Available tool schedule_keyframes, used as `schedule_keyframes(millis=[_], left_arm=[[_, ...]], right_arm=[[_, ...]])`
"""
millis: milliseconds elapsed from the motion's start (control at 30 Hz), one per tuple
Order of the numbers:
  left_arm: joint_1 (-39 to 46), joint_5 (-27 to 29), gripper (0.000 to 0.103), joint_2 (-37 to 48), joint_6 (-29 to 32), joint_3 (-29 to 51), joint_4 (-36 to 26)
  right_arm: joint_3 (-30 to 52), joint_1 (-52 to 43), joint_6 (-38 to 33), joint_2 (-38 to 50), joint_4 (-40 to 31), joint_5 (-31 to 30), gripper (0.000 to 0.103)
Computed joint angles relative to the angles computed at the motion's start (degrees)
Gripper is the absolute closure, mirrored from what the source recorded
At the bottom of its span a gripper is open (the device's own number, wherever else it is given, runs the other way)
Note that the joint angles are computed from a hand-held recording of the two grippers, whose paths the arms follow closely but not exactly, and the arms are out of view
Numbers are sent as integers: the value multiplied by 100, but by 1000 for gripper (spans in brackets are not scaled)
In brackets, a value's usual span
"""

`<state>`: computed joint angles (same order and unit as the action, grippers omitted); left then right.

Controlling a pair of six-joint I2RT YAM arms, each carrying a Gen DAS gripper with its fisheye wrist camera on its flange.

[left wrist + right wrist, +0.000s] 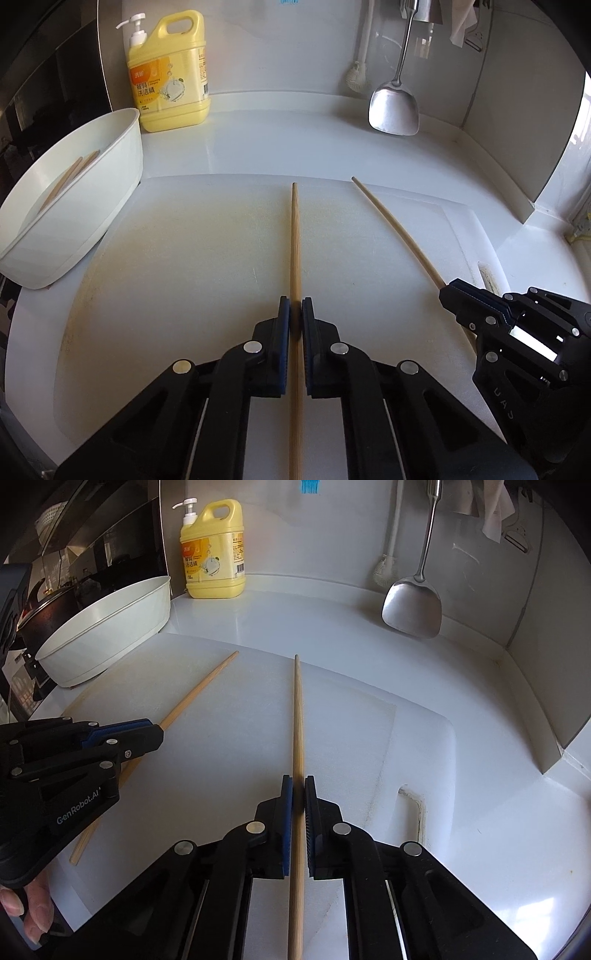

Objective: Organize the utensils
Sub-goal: 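Carry both held chopsticks over the water basin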

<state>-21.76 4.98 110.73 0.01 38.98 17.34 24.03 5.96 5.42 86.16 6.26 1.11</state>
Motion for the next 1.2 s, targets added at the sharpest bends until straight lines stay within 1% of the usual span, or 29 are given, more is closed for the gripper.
schedule_keyframes(millis=[133,233,333,400,467,567,633,767,900,1067,1167,1200], left_arm=[[104,233,96,-330,74,-84,-124],[184,409,96,-730,154,-55,-498],[409,626,96,-1109,305,88,-1065],[657,784,96,-1394,467,222,-1502],[1005,980,96,-1643,669,426,-1982],[1630,1318,96,-1755,1130,934,-2699],[2114,1572,96,-1636,1418,1392,-3117],[3027,1977,96,-989,1957,2502,-3646],[3632,2049,96,217,2391,4184,-4318],[4060,2175,96,1840,2725,6419,-5220],[4121,2103,96,2741,2819,7694,-5725],[4131,2118,96,3069,2863,8192,-6000]], right_arm=[[-112,6,369,-251,-43,-134,97],[-106,30,680,-583,-245,-184,97],[91,134,975,-961,-669,-81,97],[353,228,1174,-1150,-1021,-12,97],[674,450,1383,-1272,-1381,192,97],[1231,892,1779,-1205,-1699,464,97],[1685,1214,2041,-927,-1766,613,97],[2806,1787,2474,1,-1867,885,97],[4182,2208,2892,1211,-2007,1062,97],[6175,2578,3157,2855,-2538,1138,97],[7281,2653,3401,3738,-2874,997,97],[7641,2686,3467,4013,-3030,937,97]])
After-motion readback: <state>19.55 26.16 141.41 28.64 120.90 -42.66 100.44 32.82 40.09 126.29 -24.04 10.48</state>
